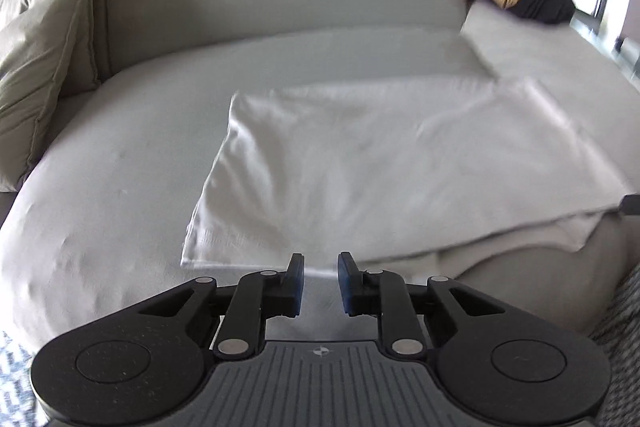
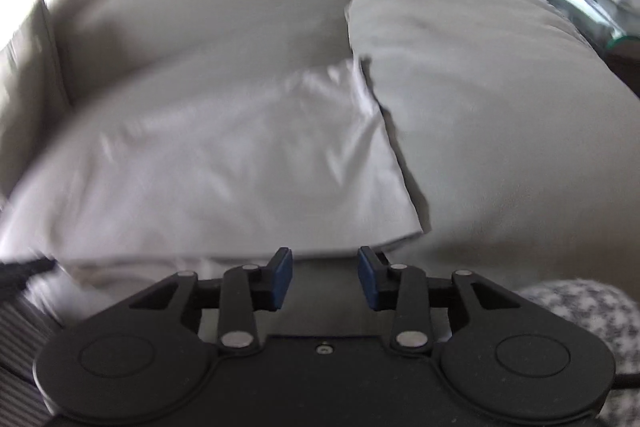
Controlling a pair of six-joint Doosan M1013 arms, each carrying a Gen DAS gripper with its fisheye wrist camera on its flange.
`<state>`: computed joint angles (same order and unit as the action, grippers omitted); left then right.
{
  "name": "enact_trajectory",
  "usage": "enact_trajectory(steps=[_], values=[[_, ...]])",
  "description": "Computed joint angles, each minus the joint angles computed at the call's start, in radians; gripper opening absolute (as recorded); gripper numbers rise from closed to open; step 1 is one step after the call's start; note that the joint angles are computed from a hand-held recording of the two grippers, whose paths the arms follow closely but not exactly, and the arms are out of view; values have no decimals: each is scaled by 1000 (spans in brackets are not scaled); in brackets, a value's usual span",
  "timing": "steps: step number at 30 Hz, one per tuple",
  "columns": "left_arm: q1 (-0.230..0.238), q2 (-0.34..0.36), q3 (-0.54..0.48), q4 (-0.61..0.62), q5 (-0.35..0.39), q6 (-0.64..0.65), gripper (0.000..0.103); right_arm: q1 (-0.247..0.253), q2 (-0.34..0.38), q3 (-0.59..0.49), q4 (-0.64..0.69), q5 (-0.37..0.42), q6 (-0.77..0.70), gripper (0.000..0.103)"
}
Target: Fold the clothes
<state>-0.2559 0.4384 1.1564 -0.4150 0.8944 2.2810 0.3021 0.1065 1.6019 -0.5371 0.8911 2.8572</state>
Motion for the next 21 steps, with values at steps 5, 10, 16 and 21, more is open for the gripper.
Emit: enact_trajectory(steps=[5, 10, 16, 21], values=[[-43, 2, -9, 33, -27, -30, 23, -6, 14, 5, -75, -103, 45, 20], [-92, 26, -52, 112, -21, -70, 29, -36, 63, -52, -8, -148, -93, 20], [-135, 92, -144, 189, 17, -150, 29, -80, 142, -138, 43, -164, -208, 23], [-162, 158, -224, 244, 31, -194, 29, -110, 224, -227, 85, -139, -285, 27]])
